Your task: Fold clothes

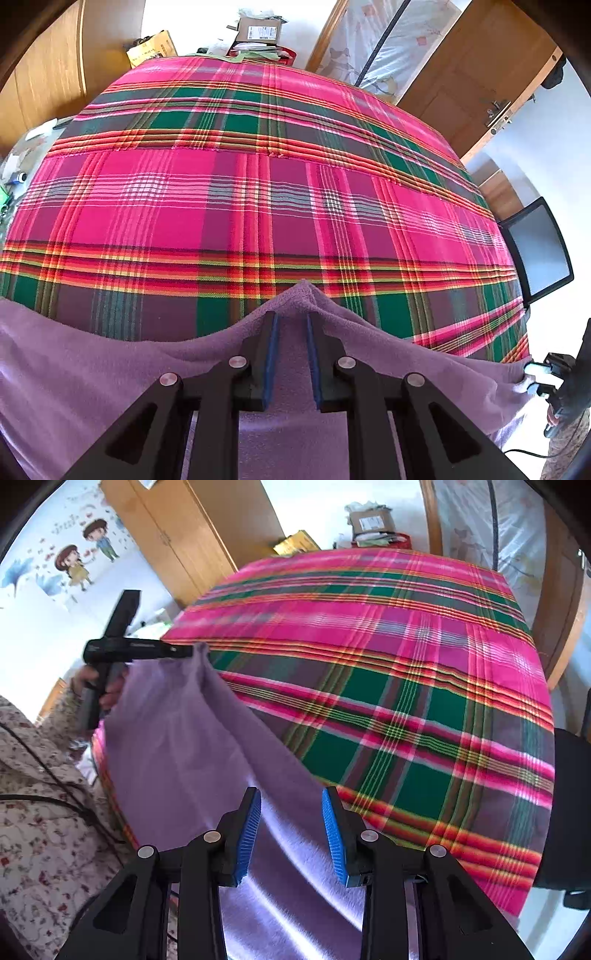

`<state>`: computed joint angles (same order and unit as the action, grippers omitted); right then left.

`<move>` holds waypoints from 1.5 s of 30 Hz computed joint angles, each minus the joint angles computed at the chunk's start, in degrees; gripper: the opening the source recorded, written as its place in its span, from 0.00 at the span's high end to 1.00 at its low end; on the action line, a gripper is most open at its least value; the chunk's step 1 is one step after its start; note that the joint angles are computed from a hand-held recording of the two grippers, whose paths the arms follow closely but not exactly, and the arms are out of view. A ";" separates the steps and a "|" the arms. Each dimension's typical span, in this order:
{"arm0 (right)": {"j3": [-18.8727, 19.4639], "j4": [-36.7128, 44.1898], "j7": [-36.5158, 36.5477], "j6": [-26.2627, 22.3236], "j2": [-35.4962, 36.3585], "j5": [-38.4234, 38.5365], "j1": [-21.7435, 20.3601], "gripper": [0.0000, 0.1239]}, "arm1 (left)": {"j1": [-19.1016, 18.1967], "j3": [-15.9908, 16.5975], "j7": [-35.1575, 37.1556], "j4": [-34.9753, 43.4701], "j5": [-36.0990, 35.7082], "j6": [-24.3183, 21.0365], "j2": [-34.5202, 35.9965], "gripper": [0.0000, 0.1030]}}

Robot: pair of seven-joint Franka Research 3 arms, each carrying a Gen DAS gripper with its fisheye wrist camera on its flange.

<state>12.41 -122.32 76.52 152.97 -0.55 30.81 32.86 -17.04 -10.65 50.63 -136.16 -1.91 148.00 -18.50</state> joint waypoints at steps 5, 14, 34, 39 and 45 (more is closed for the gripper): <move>-0.19 2.45 -4.30 -5.24 2.61 2.79 -0.55 0.73 | 0.82 -1.08 -2.28 0.52 2.66 -1.09 0.05 0.85; 0.02 1.44 -10.70 -4.57 2.08 6.62 -1.00 0.91 | 1.46 -2.28 -6.92 3.23 6.03 -4.28 1.84 0.85; -0.23 1.45 -11.05 -0.06 4.43 6.47 -2.25 0.95 | 1.58 -2.89 -12.90 5.32 10.19 -6.06 3.70 0.85; -0.15 0.57 -11.31 0.50 3.77 6.62 -2.26 0.95 | 1.59 -2.89 -13.67 5.08 10.44 -5.80 3.47 0.85; -0.31 0.33 -5.36 1.03 3.27 -2.03 -1.30 0.91 | 1.53 -2.76 -13.96 5.78 10.17 -6.56 3.89 0.85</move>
